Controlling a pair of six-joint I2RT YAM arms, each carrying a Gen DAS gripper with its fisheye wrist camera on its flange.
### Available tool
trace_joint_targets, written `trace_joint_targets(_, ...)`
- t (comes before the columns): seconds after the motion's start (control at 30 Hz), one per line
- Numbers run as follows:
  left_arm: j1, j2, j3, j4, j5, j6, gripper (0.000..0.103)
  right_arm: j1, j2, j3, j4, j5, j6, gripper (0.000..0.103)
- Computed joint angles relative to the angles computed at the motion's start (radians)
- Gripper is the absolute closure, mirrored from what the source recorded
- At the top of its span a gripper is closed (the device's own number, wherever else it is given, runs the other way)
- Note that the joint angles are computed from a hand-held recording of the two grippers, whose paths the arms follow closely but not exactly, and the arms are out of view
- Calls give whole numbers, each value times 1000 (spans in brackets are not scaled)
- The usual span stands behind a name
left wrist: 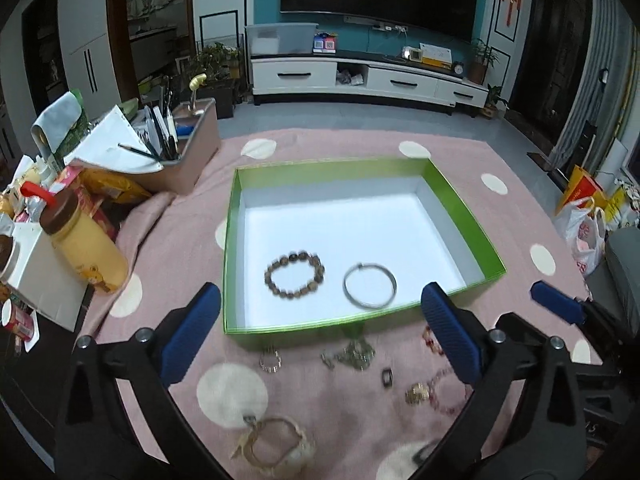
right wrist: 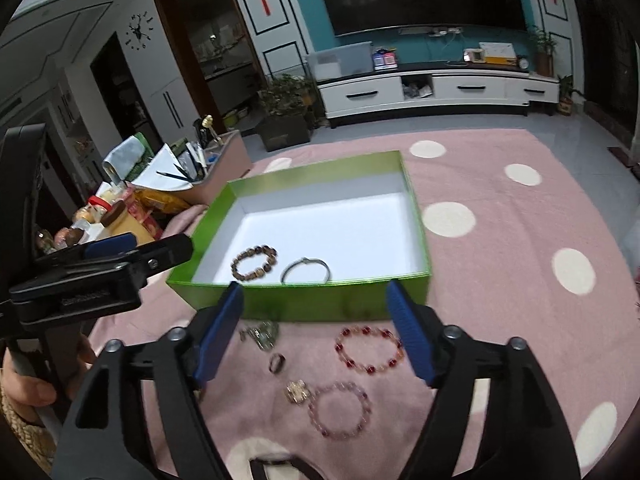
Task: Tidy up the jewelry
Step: 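Withdraw both open tools from the green box back over the jewelry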
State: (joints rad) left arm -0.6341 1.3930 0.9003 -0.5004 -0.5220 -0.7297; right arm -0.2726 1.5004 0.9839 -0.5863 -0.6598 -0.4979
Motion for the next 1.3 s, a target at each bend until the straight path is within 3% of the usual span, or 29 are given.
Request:
trace_joint_targets(0.2,-68,-30,-67,-28,20,-77,2,-65,-66,-34,-56,-2,-49,18)
trace_joint_targets(0.53,-169,-101,-129,-94,-15,-205,2,-154,-140,-69,-178,0,-179,18)
trace_joint_targets(0.8,-250,-168,-145,-140,-70,-279,2,-176,-171,-77,-224,-5,-205,18)
trace_joint_targets(1.17,-343,-275,-203,-97,-192,-295,2,-193,-208,-84,-257,-19,-233,18)
trace_joint_targets(1.3,-328,-311,-230,-59,-137,-275,2,-199,-211,-87,-260,-20,-239,18)
